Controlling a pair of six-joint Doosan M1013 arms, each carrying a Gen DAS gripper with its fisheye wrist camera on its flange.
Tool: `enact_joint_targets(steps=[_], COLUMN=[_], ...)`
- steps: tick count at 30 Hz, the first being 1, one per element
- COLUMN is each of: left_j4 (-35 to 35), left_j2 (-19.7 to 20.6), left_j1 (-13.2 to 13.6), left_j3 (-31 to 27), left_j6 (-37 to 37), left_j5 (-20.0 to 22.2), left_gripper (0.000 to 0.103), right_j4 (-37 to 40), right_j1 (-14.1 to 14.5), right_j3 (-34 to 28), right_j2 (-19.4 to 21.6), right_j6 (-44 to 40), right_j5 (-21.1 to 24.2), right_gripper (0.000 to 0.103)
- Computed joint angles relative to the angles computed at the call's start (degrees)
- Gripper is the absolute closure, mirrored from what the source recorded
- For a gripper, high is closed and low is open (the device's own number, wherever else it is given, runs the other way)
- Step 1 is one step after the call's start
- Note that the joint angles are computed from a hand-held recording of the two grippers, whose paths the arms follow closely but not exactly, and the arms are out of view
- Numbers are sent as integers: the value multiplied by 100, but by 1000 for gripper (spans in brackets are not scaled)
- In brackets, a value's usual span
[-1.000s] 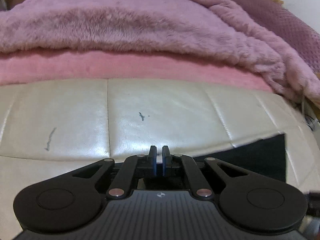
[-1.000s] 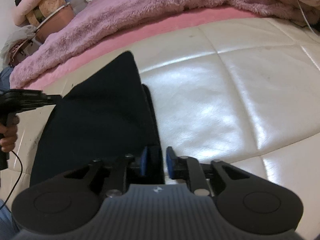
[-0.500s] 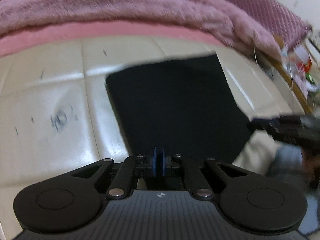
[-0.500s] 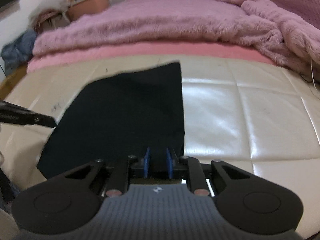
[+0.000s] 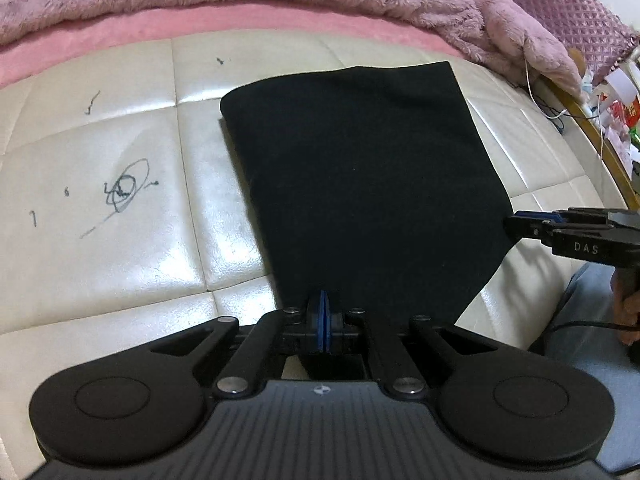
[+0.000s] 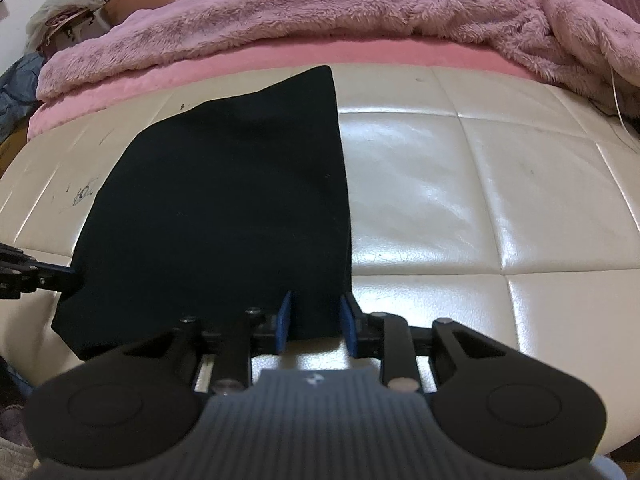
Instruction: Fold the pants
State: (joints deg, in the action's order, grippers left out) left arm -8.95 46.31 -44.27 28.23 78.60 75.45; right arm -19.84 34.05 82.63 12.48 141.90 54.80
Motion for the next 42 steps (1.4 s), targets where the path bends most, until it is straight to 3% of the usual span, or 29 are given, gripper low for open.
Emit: enact_joint_targets(steps=[4, 9, 14, 16, 17, 24, 31, 33, 36, 37, 38, 42], left_j4=[133, 341, 597, 711, 696, -1363, -2004, -2054, -2124, -2108, -2078, -1701], left_j2=[-100, -99, -82, -83, -76, -98, 43, 77, 101, 108, 114, 177], left_j1=[-28, -62, -76, -65, -46, 444, 561, 562, 576, 578, 576, 536], left_j3=[113, 8, -56, -34, -28, 579, 653, 628, 632, 632, 625, 413], left_j6=[28, 11, -153, -329, -443, -1313, -1379, -1351, -1391, -1455, -1534, -1831], left_j5=[-71, -150, -368, -509, -576, -1565, -1766, -1804, -1885, -1901, -1901, -1753], left_gripper=[92, 78, 42, 31, 30, 30, 34, 37, 48, 57, 66, 78], right_j4=[-3, -109, 19, 109, 186, 1088, 1961, 2243, 2728, 2857, 2951, 3557], right_j1=[-6, -41, -194, -269, -307, -668, -940, -996, -1064, -1086, -1104, -1188], right_j3=[13, 95, 177, 192, 198, 399, 655, 694, 722, 727, 732, 818], right_j2=[-29, -148, -237, -246, -250, -203, -147, -123, -62, -44, -32, -32], right_j6=[37, 295, 638, 717, 721, 588, 230, 23, -336, -457, -521, -880], right_j5=[-36, -253, -617, -755, -831, -1489, -2147, -2317, -2538, -2594, -2625, -2806], right_gripper=[78, 63, 48, 43, 40, 39, 43, 55, 56, 58, 63, 81])
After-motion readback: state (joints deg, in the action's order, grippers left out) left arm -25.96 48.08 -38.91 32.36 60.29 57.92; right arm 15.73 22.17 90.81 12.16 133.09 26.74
